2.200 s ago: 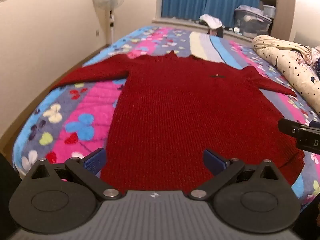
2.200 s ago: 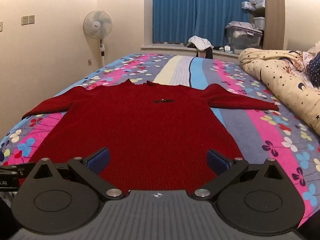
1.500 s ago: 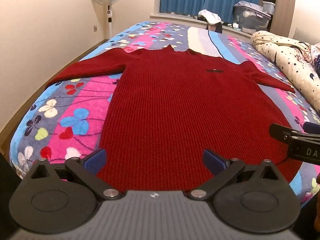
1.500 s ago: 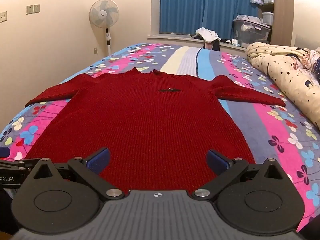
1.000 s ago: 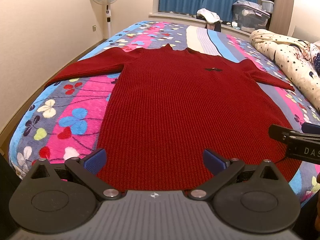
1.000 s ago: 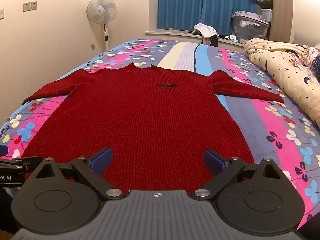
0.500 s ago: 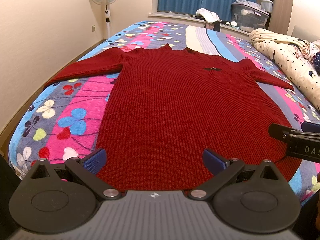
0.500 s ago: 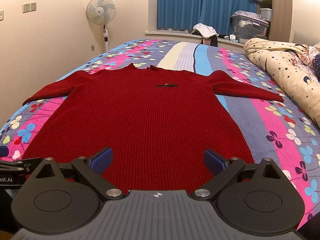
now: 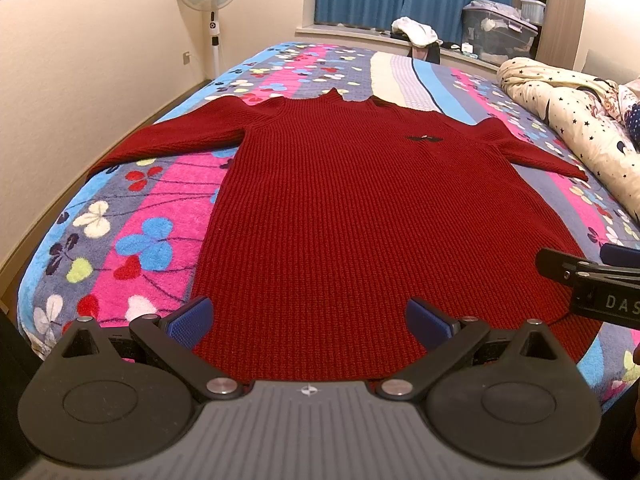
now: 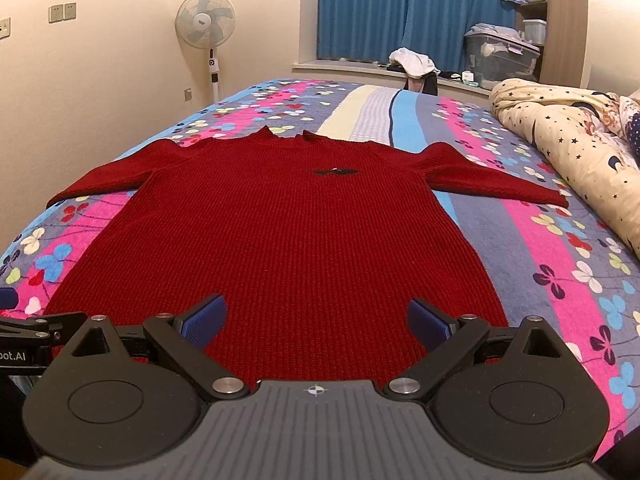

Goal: Fold small clothes

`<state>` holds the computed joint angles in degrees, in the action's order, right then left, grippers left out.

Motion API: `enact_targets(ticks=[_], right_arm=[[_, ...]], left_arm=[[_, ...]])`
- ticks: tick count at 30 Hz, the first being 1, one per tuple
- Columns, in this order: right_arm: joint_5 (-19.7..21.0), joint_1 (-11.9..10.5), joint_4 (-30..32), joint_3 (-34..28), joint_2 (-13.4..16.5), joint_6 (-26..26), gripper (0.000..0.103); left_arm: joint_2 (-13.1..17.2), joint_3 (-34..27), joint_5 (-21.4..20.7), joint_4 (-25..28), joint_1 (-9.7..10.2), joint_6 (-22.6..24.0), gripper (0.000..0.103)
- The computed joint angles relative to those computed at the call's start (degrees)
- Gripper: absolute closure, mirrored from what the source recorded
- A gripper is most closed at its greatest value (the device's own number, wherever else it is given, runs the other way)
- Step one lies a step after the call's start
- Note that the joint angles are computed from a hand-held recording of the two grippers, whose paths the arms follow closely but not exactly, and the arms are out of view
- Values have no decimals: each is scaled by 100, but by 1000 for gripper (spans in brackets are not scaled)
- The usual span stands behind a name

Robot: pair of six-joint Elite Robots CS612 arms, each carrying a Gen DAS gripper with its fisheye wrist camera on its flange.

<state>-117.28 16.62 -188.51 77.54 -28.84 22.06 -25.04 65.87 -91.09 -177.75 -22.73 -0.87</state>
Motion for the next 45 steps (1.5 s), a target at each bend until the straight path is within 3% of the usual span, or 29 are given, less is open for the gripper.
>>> enact_targets(ticks=[8, 11, 13, 16, 18, 20, 25, 29, 32, 34, 36, 39, 42, 45], right_arm=[[-58, -86, 80, 102, -68, 574, 24], [63, -208, 20, 247, -160, 841, 39], [113, -343, 29, 357, -272, 836, 44], [165, -575, -265, 556, -430, 348, 44], [119, -705, -377, 656, -488, 118, 44], [196, -847, -390, 768, -512, 174, 44], [953, -1155, 662, 839, -533, 1128, 48], [1415, -1241, 1315, 658, -424, 1057, 48], [1838, -1312, 1729, 569, -360, 1081, 48], [1907, -1321, 1758, 590, -342, 1134, 48], [1908, -1318, 1675, 614, -337, 1050, 51], [1981, -1306, 1361, 720, -361, 870, 92], [2034, -1314, 736, 959, -453, 928, 93], [2062, -1339, -172, 1300, -573, 998, 94]], left_arm=[[25, -29, -25, -169, 37, -136, 1], [71, -169, -49, -104, 105, -238, 5], [105, -396, -234, 275, 200, -278, 20], [248, -954, -665, 818, 365, 465, 36], [385, -1356, -812, 1096, 451, 1026, 38], [565, -1781, -982, 1448, 541, 1264, 39], [954, -2536, -1113, 2829, 644, 673, 43], [1175, -3008, -1115, 3613, 673, 186, 43], [1269, -3212, -1233, 4031, 675, 241, 43], [1283, -3220, -1140, 4211, 642, 384, 46], [1261, -3126, -974, 4113, 597, 545, 50], [1200, -2967, -1039, 3949, 598, 722, 87], [1067, -2662, -1076, 3496, 609, 822, 92], [911, -2346, -1368, 2881, 679, 855, 93]])
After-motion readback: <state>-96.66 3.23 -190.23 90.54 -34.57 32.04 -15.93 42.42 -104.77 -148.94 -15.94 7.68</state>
